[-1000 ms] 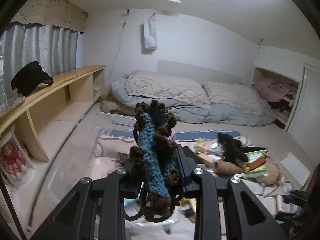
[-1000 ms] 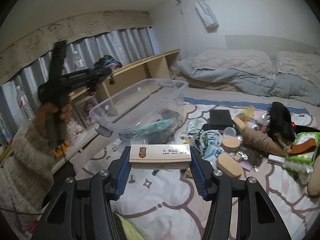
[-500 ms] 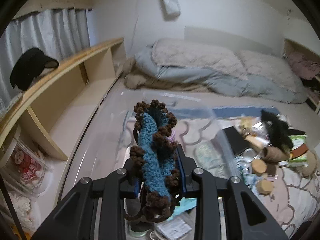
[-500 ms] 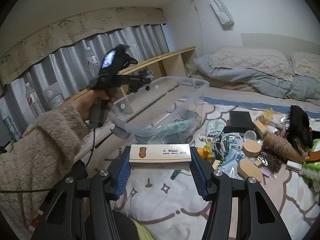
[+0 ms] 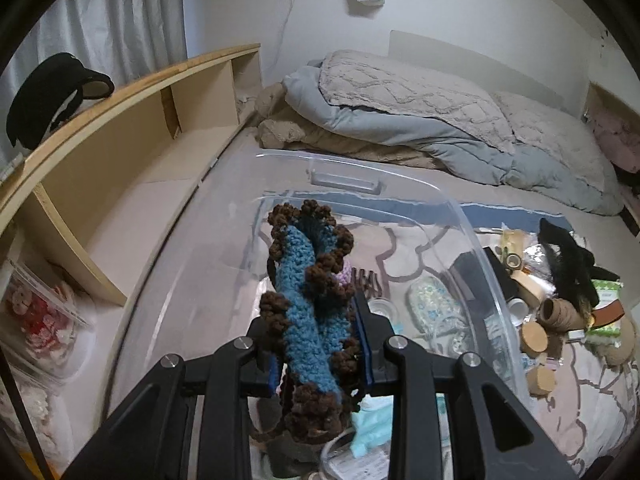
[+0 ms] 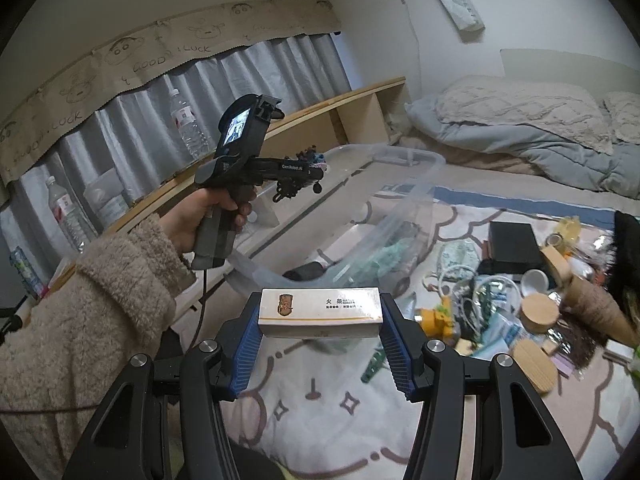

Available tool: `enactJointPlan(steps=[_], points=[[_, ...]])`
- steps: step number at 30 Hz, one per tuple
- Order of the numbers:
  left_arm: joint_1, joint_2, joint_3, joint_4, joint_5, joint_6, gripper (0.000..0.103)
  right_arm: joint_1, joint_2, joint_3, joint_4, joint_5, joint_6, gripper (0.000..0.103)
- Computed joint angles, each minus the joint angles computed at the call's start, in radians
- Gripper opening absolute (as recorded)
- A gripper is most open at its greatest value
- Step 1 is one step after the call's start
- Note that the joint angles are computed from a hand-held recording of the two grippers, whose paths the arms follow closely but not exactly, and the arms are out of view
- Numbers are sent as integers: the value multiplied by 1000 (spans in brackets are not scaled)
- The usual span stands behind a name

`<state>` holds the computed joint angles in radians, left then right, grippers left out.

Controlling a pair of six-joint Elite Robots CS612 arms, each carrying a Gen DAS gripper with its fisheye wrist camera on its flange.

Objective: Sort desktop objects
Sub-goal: 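Carry the pouch and white box over the clear box with both grippers, then open the left gripper to drop the pouch while the right gripper drops the white box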

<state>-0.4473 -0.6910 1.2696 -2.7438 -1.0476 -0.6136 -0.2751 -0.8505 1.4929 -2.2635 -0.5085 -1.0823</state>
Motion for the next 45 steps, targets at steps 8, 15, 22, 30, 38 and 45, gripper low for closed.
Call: enactJointPlan(steps=[8, 15, 22, 30, 38, 45], points=[[11, -4, 5, -11, -12, -3, 68, 36, 22, -37, 10, -9, 32, 56], [9, -31, 50, -22, 23, 82, 73, 66, 53, -93, -31, -23, 117, 56], [7, -60, 122, -55, -9, 121, 73, 108, 85, -147, -91, -86, 203, 56], [4, -73, 184, -166, -32, 115, 74, 161, 125, -225, -111, -172, 248, 56], [22, -68, 187, -220, -125, 105, 74, 214, 173, -338, -91, -254, 295, 56], [20, -66, 173, -173, -133, 136, 80, 254, 229, -442, -53, -346, 353, 56]])
